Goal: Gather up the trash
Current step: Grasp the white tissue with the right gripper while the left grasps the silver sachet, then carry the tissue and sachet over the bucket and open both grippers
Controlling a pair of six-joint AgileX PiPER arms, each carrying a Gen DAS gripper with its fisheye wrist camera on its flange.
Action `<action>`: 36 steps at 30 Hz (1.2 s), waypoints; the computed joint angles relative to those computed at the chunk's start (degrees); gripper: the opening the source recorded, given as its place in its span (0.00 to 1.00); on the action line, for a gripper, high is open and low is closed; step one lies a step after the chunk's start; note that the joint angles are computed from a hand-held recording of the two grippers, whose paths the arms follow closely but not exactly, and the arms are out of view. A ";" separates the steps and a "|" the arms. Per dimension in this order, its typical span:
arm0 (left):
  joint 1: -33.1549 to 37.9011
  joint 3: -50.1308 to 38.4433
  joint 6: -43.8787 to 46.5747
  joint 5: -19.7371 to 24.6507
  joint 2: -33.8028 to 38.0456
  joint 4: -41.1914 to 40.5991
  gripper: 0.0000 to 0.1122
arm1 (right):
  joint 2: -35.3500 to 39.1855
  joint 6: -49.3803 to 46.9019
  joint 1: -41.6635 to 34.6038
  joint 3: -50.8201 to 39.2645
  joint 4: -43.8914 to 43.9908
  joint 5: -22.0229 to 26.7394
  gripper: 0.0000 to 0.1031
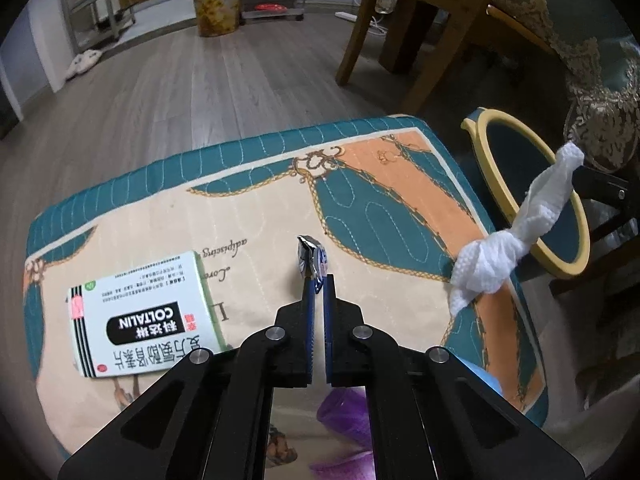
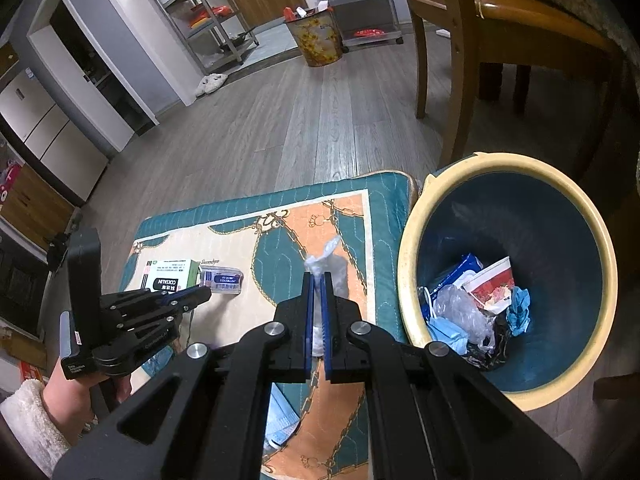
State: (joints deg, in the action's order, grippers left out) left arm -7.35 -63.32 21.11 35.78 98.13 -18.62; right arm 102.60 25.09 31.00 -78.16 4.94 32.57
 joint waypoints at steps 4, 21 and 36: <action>-0.72 -0.30 0.33 -0.30 -0.98 -0.07 0.04 | -0.85 -0.72 -0.78 0.55 0.84 -0.55 0.03; -8.74 -4.36 -2.76 -0.76 -5.73 1.90 0.04 | -9.21 1.72 -5.86 3.35 -0.19 -3.53 0.03; -23.10 -11.01 -6.06 -2.92 -0.38 2.44 0.04 | -11.79 -1.18 -18.26 11.43 0.99 -4.80 0.03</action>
